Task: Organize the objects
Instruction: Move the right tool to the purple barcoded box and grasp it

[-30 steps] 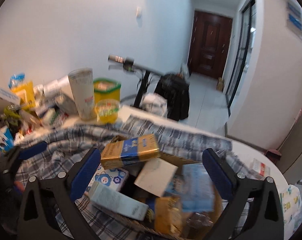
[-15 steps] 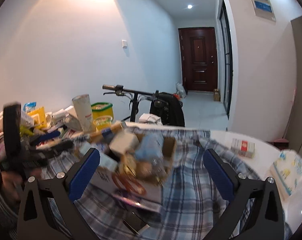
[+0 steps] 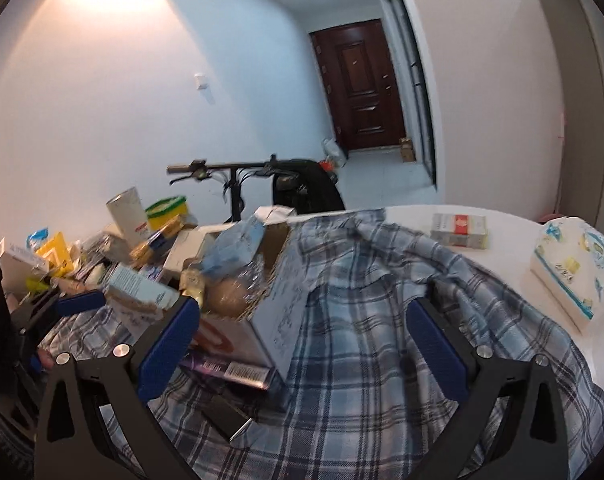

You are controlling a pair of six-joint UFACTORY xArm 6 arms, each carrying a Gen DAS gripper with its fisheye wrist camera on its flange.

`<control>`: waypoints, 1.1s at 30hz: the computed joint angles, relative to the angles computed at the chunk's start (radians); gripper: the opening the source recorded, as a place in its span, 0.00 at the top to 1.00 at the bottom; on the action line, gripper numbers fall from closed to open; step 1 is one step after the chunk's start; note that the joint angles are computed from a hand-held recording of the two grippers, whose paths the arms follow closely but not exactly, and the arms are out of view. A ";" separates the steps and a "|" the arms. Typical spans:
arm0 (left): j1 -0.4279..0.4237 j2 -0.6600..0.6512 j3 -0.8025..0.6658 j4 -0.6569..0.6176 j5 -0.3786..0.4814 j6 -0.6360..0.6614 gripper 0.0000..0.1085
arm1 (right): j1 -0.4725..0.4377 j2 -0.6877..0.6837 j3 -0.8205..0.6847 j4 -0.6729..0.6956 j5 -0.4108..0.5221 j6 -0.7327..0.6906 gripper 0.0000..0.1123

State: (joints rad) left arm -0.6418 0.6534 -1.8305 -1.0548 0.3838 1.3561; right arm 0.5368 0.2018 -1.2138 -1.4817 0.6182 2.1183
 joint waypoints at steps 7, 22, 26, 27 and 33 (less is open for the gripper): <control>0.065 0.028 -0.065 -0.058 0.081 -0.096 0.05 | -0.018 0.140 -0.112 0.348 -0.138 -0.458 0.08; 0.074 0.059 -0.105 0.017 0.061 -0.217 0.05 | 0.047 0.346 -0.400 0.628 0.071 -0.586 0.08; 0.088 0.081 -0.139 0.044 0.091 -0.280 0.05 | 0.058 0.410 -0.492 0.675 0.131 -0.605 0.08; 0.092 0.090 -0.152 0.057 0.100 -0.305 0.05 | 0.063 0.428 -0.522 0.683 0.164 -0.609 0.08; 0.102 0.121 -0.193 0.123 0.117 -0.399 0.05 | 0.072 0.501 -0.628 0.740 0.264 -0.634 0.08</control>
State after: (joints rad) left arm -0.5402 0.7740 -2.0232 -0.9323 0.5010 0.9571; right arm 0.6093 0.7027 -1.8419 -0.7412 0.8826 1.4847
